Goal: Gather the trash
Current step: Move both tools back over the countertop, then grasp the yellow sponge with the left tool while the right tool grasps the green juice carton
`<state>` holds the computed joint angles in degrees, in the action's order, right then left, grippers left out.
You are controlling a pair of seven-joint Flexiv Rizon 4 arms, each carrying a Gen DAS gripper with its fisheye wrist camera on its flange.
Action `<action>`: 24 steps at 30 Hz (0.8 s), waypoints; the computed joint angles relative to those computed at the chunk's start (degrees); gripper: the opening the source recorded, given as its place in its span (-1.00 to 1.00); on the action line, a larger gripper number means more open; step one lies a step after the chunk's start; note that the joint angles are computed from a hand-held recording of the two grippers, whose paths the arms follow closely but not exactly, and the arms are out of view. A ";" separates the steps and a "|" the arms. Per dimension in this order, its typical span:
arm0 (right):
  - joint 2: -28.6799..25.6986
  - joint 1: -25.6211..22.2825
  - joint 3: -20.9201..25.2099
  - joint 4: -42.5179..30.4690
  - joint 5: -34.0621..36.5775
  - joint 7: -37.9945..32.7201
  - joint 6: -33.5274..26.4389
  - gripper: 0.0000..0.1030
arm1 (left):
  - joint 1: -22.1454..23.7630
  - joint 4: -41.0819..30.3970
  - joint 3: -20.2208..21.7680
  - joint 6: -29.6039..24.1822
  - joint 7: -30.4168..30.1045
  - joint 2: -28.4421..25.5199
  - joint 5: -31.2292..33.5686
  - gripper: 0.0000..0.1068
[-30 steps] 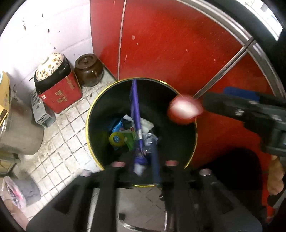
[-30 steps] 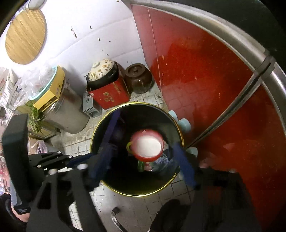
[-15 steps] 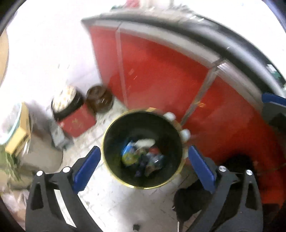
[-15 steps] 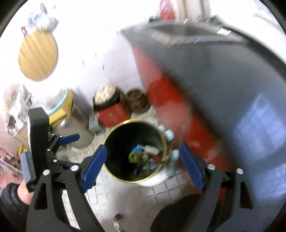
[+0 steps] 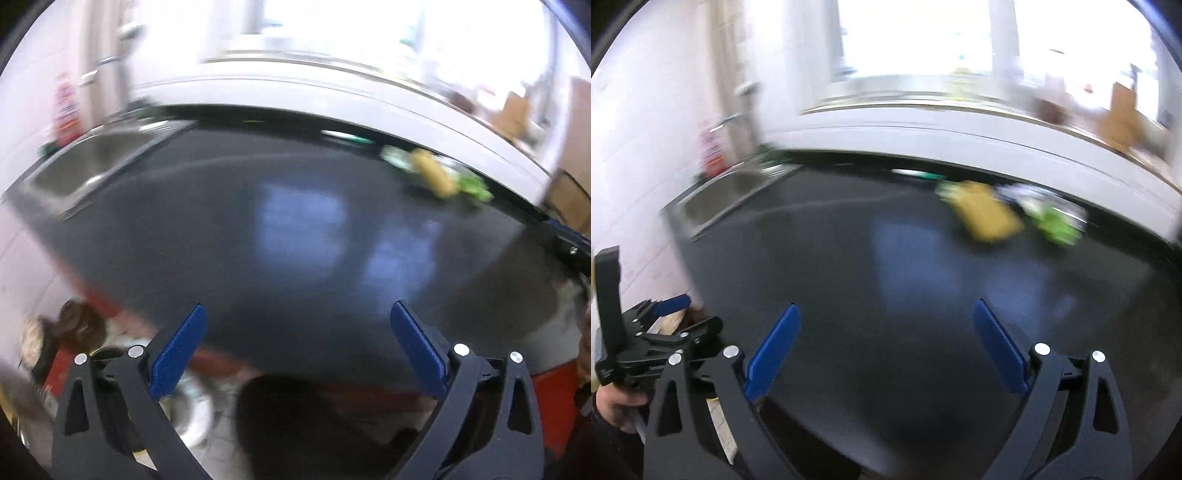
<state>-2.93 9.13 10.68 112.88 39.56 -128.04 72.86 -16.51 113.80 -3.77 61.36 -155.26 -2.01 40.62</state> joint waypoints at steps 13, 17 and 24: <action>-8.22 -11.28 -2.29 -5.82 2.95 -3.19 -3.11 0.77 | -9.09 -22.15 -0.03 -3.97 11.07 -19.23 -6.22 0.80; -11.54 -10.37 -2.01 -9.08 -2.81 1.43 -2.30 0.77 | -8.32 -28.44 1.30 -4.14 16.03 -24.25 -11.32 0.80; -24.85 -9.41 -2.15 -24.93 -14.92 10.65 -7.00 0.77 | -6.87 -48.47 3.33 -6.23 22.98 -39.08 -21.38 0.80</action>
